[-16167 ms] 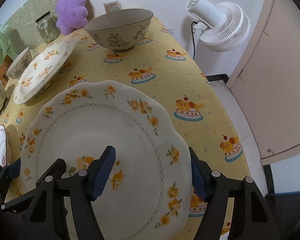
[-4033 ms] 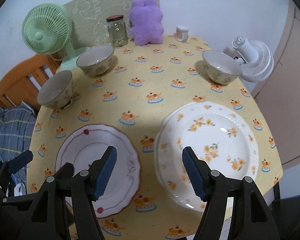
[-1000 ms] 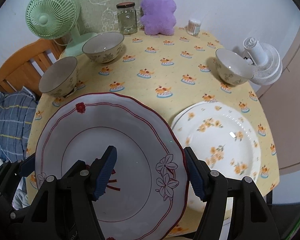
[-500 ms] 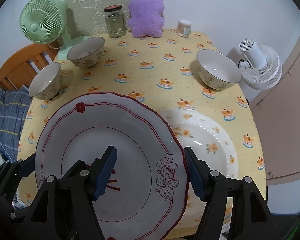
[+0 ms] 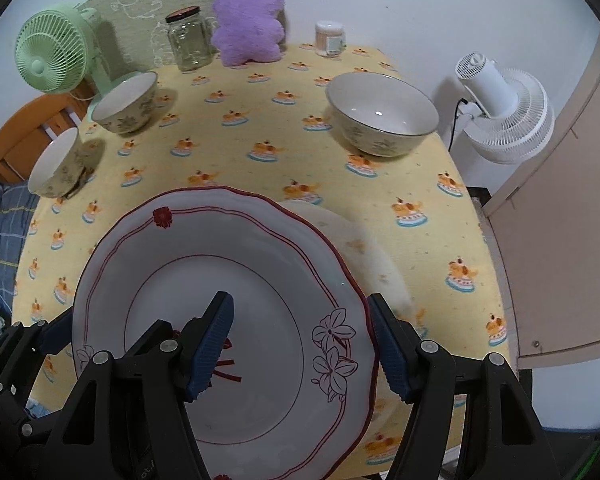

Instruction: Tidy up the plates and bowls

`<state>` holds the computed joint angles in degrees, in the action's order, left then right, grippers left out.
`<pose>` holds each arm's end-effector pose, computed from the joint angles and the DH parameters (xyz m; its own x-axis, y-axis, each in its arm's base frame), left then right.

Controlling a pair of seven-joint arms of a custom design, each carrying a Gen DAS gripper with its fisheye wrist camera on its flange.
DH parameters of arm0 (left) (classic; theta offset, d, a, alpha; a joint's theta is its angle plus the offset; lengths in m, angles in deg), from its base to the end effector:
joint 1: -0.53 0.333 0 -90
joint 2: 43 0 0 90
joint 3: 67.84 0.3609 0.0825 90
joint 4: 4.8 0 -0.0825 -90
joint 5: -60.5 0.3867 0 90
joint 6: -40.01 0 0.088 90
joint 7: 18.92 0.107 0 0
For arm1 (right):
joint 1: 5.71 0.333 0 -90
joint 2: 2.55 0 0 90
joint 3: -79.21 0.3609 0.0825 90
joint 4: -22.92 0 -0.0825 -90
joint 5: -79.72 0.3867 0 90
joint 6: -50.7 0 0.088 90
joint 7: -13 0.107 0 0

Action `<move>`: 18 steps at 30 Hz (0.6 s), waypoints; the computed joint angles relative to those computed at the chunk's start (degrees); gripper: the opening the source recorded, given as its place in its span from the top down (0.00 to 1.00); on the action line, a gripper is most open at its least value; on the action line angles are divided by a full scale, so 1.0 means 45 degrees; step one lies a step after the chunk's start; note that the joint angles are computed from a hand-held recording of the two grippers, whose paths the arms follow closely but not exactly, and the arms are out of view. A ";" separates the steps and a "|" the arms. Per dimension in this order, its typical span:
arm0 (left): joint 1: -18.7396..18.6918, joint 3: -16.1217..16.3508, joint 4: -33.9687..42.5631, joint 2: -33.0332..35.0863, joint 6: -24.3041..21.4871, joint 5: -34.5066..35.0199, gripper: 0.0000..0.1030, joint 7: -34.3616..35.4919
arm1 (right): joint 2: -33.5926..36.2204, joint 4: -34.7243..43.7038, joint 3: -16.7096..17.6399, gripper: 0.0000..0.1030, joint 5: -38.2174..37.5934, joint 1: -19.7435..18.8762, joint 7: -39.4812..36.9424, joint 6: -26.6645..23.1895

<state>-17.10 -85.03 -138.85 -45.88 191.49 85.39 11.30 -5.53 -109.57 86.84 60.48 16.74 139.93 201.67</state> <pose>0.4264 -0.3116 0.4321 0.0694 -0.9948 0.0744 -0.9003 -0.0946 -0.4248 0.4582 0.2757 0.4466 0.1421 -0.9898 0.0126 -0.8989 -0.1344 -0.4170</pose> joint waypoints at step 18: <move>-0.1396 0.0621 0.1702 0.2009 -0.0714 0.0294 0.36 -0.1659 | 0.0445 -0.0327 -0.0533 0.31 0.1048 -0.0804 -0.2723 0.0298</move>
<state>-23.38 -82.23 -131.19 -36.84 188.28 86.71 3.83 -3.53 -111.04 84.44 65.19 13.12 127.68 203.01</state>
